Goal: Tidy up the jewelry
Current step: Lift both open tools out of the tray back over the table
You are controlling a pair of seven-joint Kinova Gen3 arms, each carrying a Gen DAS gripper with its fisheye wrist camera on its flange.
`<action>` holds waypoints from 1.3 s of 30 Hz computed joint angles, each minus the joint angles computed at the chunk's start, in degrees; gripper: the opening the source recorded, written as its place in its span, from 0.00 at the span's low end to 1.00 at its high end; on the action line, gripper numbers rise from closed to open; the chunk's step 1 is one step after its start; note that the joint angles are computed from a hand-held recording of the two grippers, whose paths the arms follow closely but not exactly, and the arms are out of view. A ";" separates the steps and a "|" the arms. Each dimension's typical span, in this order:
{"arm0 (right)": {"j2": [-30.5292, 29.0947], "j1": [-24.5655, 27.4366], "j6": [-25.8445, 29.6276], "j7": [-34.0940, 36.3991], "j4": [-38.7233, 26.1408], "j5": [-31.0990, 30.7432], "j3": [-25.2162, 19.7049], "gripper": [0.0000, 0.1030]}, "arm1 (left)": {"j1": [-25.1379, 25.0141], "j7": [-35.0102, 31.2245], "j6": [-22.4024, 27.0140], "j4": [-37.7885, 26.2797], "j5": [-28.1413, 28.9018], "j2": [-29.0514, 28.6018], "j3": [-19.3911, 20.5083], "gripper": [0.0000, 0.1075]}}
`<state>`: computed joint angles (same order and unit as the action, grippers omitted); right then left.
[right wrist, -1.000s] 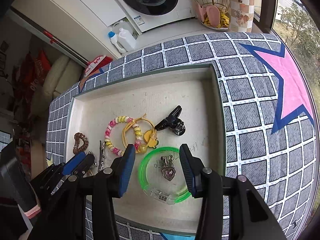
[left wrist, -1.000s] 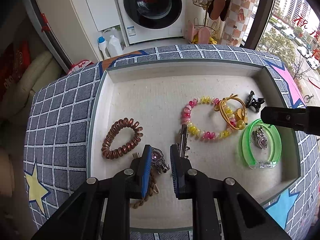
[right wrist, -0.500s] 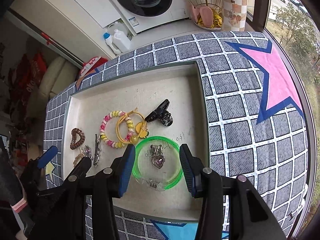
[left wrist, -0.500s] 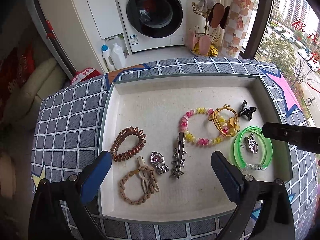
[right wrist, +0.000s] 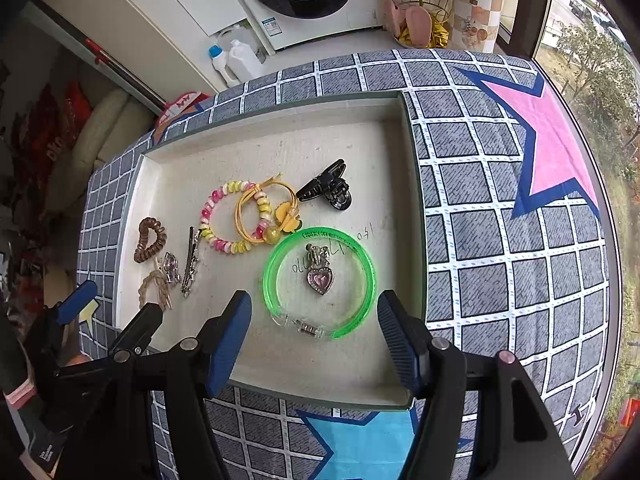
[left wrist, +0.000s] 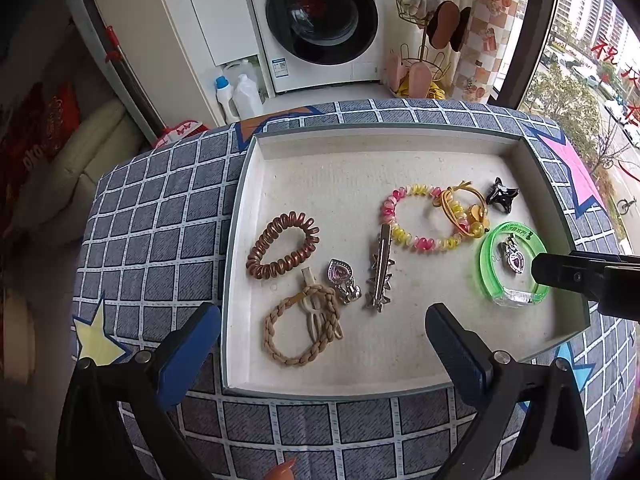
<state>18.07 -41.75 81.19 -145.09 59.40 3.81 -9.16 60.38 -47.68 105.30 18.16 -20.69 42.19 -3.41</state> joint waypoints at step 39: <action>-6.37 -11.68 4.98 -16.17 4.15 8.70 -4.39 1.00 | 6.54 17.18 -4.63 25.49 -7.63 -16.76 8.68 0.96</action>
